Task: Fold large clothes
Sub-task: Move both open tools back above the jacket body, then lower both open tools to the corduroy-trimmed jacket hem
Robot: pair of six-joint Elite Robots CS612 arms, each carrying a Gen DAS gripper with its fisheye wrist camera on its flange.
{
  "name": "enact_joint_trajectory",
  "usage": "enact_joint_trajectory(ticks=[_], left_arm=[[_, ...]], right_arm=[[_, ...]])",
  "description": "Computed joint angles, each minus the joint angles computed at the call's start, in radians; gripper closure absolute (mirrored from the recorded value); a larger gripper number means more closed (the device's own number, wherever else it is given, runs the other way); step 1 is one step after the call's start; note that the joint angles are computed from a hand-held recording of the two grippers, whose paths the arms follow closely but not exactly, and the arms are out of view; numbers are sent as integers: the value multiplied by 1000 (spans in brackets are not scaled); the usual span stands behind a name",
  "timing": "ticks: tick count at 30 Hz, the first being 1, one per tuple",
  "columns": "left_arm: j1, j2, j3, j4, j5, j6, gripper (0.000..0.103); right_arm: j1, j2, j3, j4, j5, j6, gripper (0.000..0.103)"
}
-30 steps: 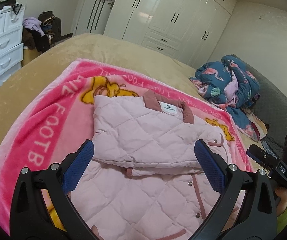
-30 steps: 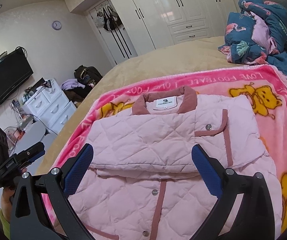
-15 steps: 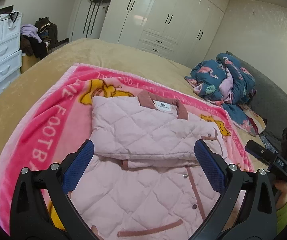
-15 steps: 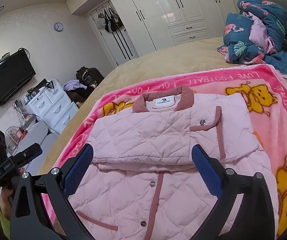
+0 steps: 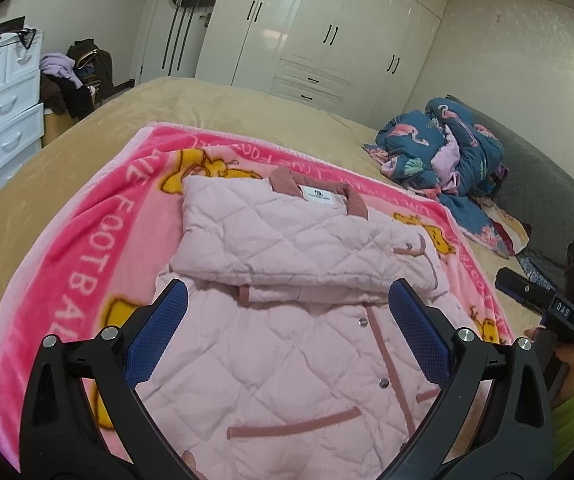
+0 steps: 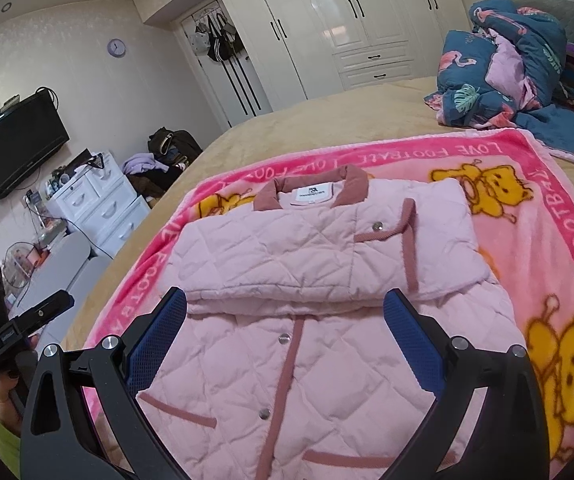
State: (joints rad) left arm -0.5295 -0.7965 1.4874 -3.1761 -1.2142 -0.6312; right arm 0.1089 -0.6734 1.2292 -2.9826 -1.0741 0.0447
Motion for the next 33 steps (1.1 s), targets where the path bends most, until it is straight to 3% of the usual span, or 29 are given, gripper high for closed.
enact_joint_trajectory(ticks=[15,33], left_arm=[[-37,-25,75,-23,32,-31,9],[-82,-75,162,28,101,-103,9]], right_arm=[[-20,-41,88,-43,17,-2,5],[-53,-83,181,-66,82,-25,5]])
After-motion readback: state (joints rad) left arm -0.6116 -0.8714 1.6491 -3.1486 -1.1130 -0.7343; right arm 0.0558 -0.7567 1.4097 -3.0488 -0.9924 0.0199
